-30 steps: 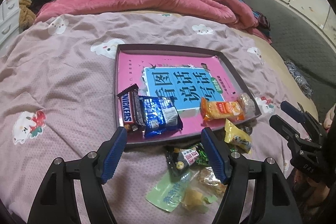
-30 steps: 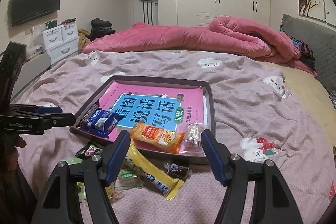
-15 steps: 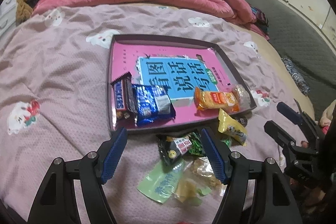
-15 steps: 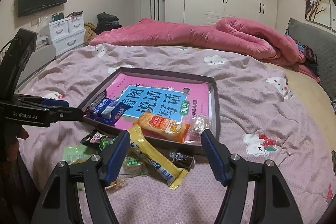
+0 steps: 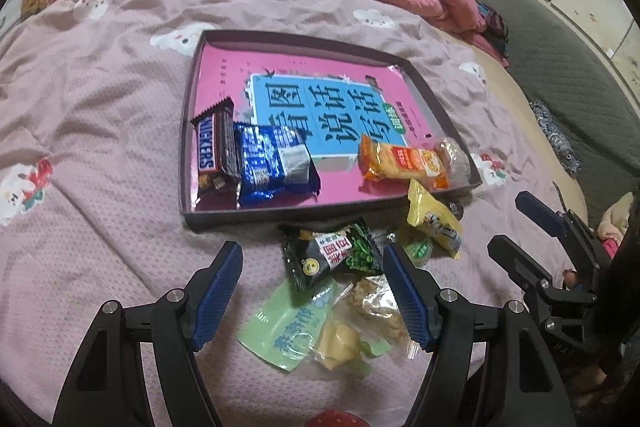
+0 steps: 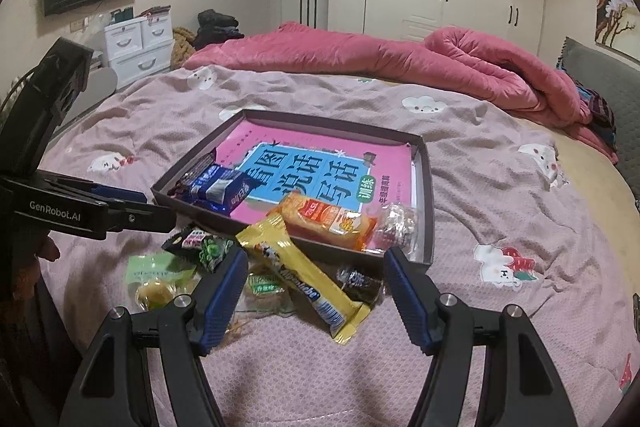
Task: Organize snacks
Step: 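Grasp the long yellow snack stick with the right tool while the left tool grasps the green pea packet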
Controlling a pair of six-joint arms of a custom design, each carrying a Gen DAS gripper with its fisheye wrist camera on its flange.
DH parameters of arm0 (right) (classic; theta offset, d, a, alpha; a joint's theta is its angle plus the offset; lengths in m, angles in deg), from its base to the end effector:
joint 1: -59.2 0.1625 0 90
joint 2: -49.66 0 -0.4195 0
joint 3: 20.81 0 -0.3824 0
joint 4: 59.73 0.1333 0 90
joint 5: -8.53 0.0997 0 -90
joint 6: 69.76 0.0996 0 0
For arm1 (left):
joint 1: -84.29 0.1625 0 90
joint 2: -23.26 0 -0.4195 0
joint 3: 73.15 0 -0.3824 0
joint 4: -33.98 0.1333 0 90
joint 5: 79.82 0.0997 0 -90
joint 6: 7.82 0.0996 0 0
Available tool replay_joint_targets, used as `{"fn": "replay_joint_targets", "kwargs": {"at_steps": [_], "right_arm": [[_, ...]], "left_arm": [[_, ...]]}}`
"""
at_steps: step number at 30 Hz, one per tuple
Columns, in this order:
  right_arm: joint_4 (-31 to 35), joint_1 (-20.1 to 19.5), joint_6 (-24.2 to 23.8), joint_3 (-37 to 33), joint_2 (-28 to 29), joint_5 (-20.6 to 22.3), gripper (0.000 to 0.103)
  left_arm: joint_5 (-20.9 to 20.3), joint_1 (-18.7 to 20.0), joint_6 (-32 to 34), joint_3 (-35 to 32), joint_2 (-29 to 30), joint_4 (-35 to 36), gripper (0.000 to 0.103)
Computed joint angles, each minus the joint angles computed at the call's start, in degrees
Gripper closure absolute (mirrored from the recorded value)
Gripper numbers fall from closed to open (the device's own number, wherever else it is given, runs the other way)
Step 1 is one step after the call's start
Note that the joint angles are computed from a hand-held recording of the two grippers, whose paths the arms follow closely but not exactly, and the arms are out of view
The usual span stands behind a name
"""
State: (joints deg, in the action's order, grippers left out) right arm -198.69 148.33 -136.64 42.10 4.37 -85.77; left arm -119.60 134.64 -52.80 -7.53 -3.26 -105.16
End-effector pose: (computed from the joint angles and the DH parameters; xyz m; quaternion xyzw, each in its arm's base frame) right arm 0.1137 -0.7982 0.3119 0.5156 -0.8124 0.2040 0.1804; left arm -0.3370 -0.7355 0.0633 -0.0790 0.8993 -0.3432 0.2592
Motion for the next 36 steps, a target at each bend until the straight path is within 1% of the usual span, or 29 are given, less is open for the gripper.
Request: {"fn": "replay_joint_targets", "kwargs": {"at_steps": [4,8,11,18,24,28,32,35,36], "right_arm": [[0.5,0.0,-0.62,-0.09,0.38,-0.64,0.033],[0.93,0.02,-1.91,-0.64,1.34,-2.27,0.033],[1.32,0.07,-3.0,-1.68,2.54,-3.62,0.033],[4.68,0.14,-3.07,-5.66,5.38,-4.54,0.034],[5.32,0.38,-4.35,-7.89,7.68,-6.45,0.045],[5.02,0.35,-4.93,-8.44,8.38,-6.72,0.059],[6.62,0.19,-3.62,-10.15,9.3,-6.25,0.071],[7.2,-0.02,-2.31,-11.06,9.63,-5.77,0.078],[6.98,-0.08,-2.13,-11.09,9.6,-5.66,0.078]], "left_arm": [[-1.17,0.35,0.03,-0.51,0.46,0.56,0.029],[-2.41,0.85,0.14,-0.65,0.72,0.64,0.029],[-3.54,1.31,0.04,-0.75,0.94,0.37,0.029],[-4.97,1.91,0.85,-1.74,1.69,0.59,0.029],[-5.79,2.3,1.11,-2.71,2.33,1.08,0.029],[-6.13,2.46,1.2,-3.5,2.82,1.55,0.029],[-6.42,2.7,1.34,-5.0,3.71,2.27,0.029],[-6.54,2.89,1.43,-6.07,4.32,2.79,0.029],[-6.56,2.98,1.52,-6.58,4.61,2.99,0.029]]}}
